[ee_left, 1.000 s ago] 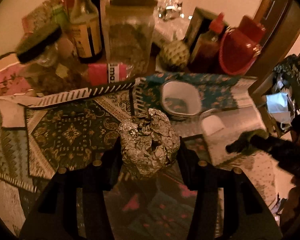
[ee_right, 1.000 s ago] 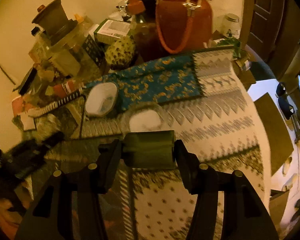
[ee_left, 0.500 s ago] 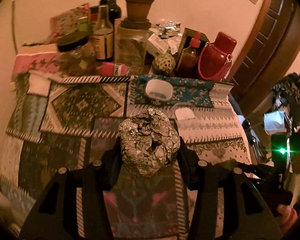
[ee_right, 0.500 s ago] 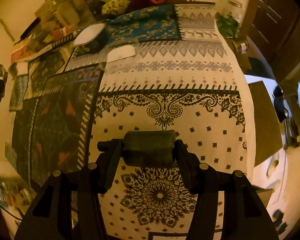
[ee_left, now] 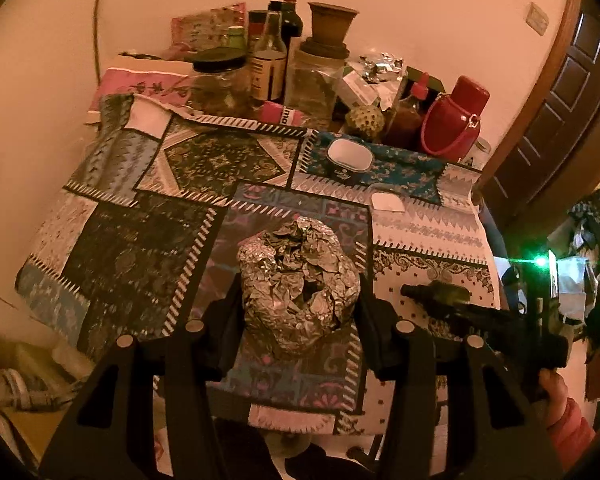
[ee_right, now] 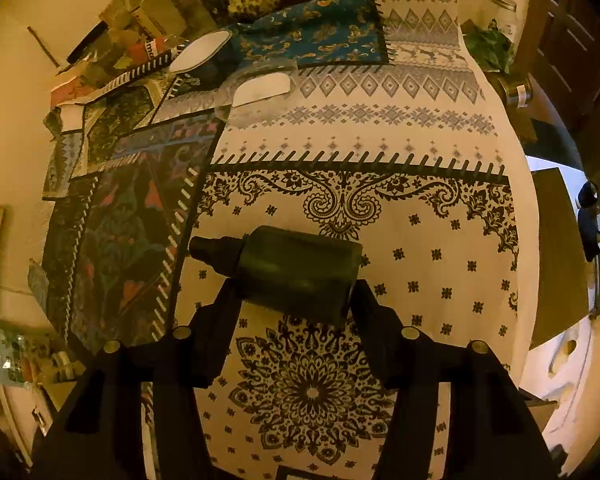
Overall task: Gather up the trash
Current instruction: 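Lift the foil ball and green bottle off the table with both tools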
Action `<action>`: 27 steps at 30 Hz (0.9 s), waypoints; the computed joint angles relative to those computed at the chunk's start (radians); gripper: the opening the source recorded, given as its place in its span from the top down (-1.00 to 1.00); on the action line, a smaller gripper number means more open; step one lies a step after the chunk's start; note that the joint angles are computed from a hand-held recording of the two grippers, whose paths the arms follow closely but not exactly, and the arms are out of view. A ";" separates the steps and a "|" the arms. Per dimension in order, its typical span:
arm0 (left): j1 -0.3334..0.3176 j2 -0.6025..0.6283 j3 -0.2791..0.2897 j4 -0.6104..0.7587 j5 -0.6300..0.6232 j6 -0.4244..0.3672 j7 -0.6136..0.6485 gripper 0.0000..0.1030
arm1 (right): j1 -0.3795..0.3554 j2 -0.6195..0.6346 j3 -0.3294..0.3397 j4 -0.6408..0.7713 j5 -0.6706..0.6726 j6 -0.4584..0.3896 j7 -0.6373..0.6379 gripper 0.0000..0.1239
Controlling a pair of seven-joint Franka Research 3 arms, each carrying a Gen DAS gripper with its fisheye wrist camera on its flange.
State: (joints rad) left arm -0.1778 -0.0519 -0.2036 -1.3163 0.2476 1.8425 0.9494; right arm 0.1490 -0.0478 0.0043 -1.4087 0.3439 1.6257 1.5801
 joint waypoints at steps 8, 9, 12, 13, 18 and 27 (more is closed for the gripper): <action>-0.007 -0.048 -0.006 -0.011 0.004 0.031 0.021 0.04 | -0.003 -0.092 -0.001 0.001 -0.006 0.052 -0.013 0.16; -0.007 -0.053 -0.006 -0.013 0.001 0.040 0.026 0.04 | -0.003 -0.105 -0.002 0.004 -0.006 0.060 -0.007 0.16; -0.008 -0.096 -0.003 -0.037 -0.026 0.087 0.048 0.04 | -0.003 -0.149 -0.001 0.016 -0.005 0.081 0.018 0.16; -0.008 -0.109 -0.002 -0.043 -0.034 0.098 0.057 0.04 | -0.001 -0.166 0.002 0.015 -0.007 0.092 0.028 0.16; -0.012 -0.215 0.013 -0.108 -0.092 0.151 0.124 0.04 | 0.011 -0.266 0.029 0.005 -0.029 0.150 0.096 0.16; -0.041 -0.462 0.063 -0.291 -0.203 0.197 0.263 0.04 | 0.025 -0.485 0.105 -0.095 -0.086 0.215 0.253 0.17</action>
State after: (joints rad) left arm -0.2191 -0.5142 -0.1403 -1.6071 0.0443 2.0393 1.2128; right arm 0.1741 -0.5327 0.1093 -1.5038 0.2578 1.8405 1.8326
